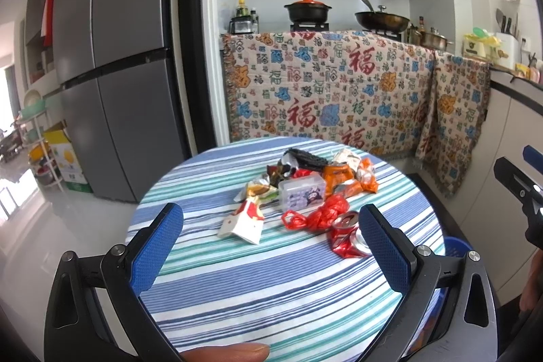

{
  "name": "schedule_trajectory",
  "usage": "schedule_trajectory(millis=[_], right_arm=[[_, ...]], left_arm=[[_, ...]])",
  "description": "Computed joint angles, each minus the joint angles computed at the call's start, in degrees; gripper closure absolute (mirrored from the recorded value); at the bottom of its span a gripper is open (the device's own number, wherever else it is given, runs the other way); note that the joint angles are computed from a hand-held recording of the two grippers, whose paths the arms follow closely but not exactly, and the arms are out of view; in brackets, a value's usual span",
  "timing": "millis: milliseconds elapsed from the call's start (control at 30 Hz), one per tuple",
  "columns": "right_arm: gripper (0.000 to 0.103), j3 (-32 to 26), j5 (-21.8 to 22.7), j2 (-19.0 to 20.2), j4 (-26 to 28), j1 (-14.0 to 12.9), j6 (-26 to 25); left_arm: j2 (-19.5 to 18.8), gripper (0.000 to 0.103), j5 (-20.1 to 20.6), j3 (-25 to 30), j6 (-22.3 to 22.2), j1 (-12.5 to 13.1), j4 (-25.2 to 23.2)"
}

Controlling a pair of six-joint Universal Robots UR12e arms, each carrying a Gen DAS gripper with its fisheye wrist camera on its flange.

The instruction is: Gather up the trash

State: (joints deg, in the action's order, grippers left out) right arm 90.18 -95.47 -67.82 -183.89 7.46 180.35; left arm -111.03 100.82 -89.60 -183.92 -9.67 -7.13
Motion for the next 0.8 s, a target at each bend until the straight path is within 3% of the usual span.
schedule_trajectory(millis=[800], right_arm=[[0.0, 0.2, -1.0, -0.1, -0.7, 0.1, 0.4]], left_arm=[[0.0, 0.0, 0.1, -0.1, 0.0, -0.2, 0.1]])
